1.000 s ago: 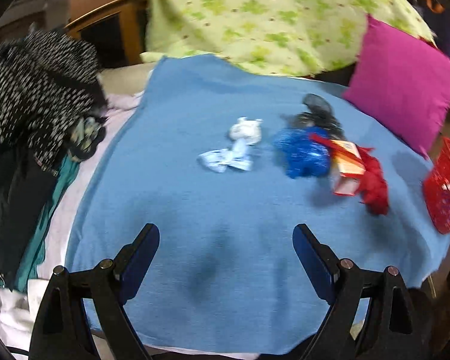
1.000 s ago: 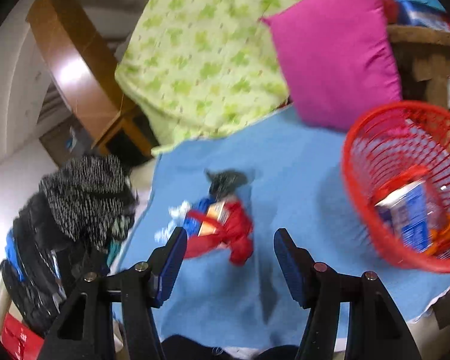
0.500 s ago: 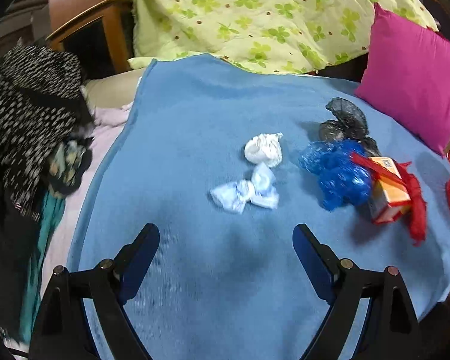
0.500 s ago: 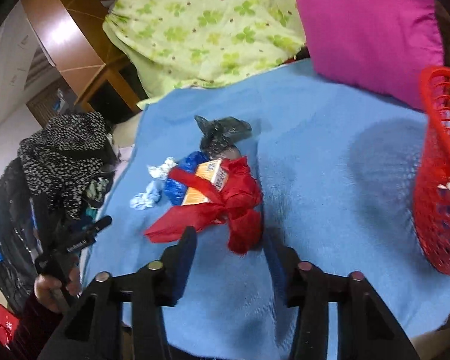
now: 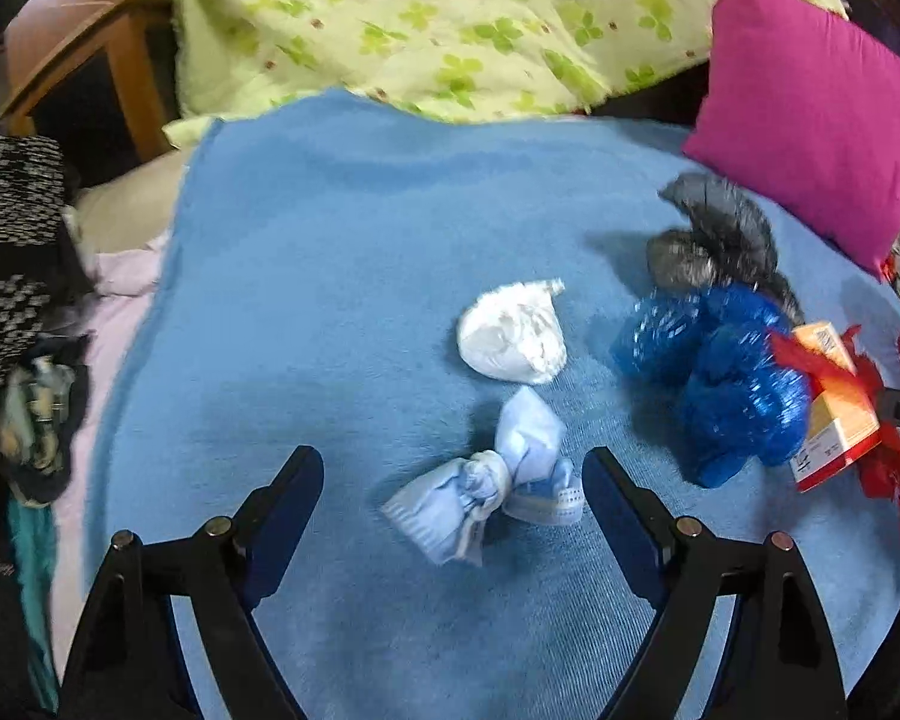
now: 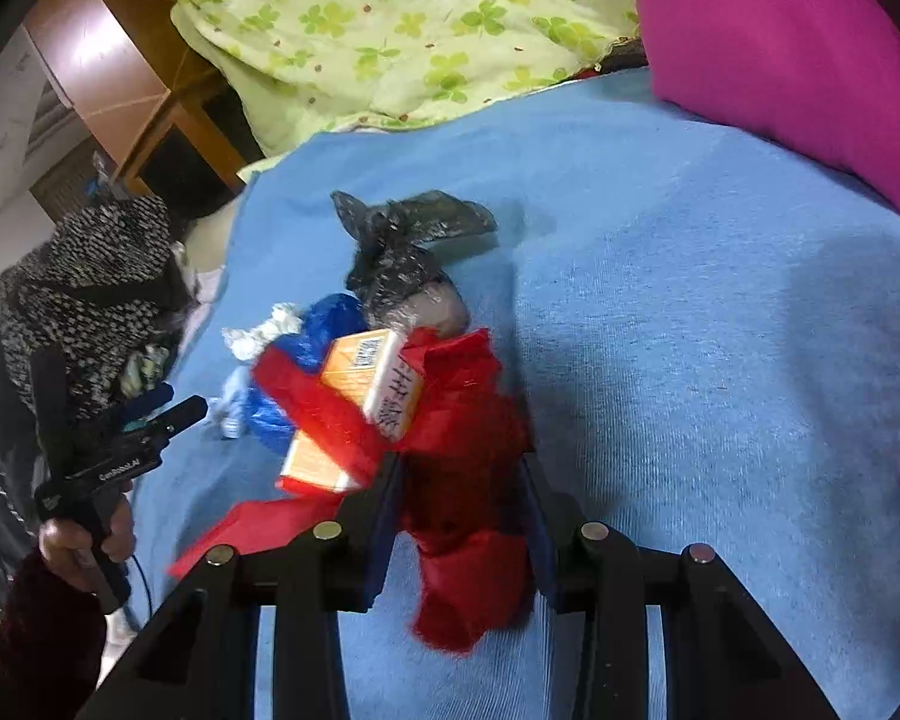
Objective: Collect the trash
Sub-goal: 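Grasp the light blue tissue with the left tool while the right tool grasps the red ribbon, then carry the tissue and red ribbon over the red wastebasket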
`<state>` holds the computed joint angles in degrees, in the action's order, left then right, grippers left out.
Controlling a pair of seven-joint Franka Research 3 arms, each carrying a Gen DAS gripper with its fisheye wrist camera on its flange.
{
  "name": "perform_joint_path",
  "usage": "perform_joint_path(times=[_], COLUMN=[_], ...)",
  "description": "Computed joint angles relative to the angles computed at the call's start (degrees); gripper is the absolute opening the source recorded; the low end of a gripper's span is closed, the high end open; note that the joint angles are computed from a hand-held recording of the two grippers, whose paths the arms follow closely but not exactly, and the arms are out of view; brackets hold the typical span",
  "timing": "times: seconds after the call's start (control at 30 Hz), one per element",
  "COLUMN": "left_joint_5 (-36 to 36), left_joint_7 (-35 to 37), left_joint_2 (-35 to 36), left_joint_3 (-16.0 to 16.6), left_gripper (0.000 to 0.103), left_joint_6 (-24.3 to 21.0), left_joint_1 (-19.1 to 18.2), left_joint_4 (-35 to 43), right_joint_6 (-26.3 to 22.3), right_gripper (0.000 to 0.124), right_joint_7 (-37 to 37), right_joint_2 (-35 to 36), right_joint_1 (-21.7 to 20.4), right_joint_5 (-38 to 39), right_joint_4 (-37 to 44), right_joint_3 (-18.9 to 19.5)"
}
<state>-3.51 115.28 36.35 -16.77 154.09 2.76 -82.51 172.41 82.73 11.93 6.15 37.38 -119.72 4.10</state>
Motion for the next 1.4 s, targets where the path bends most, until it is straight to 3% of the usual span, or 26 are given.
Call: perform_joint_path(times=[0.07, 0.1, 0.2, 0.4, 0.57, 0.8, 1.07, 1.23, 1.4], left_joint_5=[0.43, -0.07, -3.36, -7.03, -12.41, -23.35, -36.45, -35.76, -29.29], left_joint_7=[0.2, 0.98, 3.0, 3.81, 5.26, 11.22, 17.23, 14.77, 8.57], left_joint_2=[2.21, 3.82, 4.83, 2.03, -4.58, -17.59, -28.57, -33.95, -37.76], left_joint_3=[0.09, -0.55, -2.35, -2.4, -4.3, -6.85, -5.8, -3.23, -0.56], left_gripper=[0.076, 0.064, 0.054, 0.036, 0.025, 0.024, 0.024, 0.024, 0.024], left_joint_6=[-2.94, -6.46, -8.86, -8.52, -4.7, 1.35, 0.95, 2.77, 5.22], left_joint_1=[-0.52, -0.29, 0.95, 1.39, 3.55, 5.33, 2.99, -1.76, -6.27], left_joint_4=[3.07, 5.64, 6.97, 3.11, -6.18, -22.16, -31.7, -36.18, -39.23], right_joint_6=[-0.4, -0.31, 0.77, 3.45, 4.54, 6.29, 8.88, 10.96, 12.88], right_gripper=[0.041, 0.042, 0.038, 0.035, 0.035, 0.035, 0.035, 0.035, 0.035], right_joint_7=[-0.99, -1.24, -2.69, -5.38, -10.45, -19.32, -19.84, -17.06, -13.34], right_joint_2=[1.11, 1.59, 1.99, -0.85, -5.42, -13.12, -21.26, -25.77, -30.41], right_joint_1=[-0.56, -0.58, -0.86, -1.49, -1.17, 3.37, 9.69, 13.07, 14.28], right_joint_5=[1.17, 1.34, 2.3, 6.18, 13.16, 24.21, 25.07, 22.72, 18.95], right_joint_4=[0.95, 1.23, 1.11, -1.73, -5.46, -10.61, -17.55, -21.94, -25.8], right_joint_3=[0.69, 0.8, 1.59, 3.11, 3.7, 1.1, -3.02, -5.1, -5.72])
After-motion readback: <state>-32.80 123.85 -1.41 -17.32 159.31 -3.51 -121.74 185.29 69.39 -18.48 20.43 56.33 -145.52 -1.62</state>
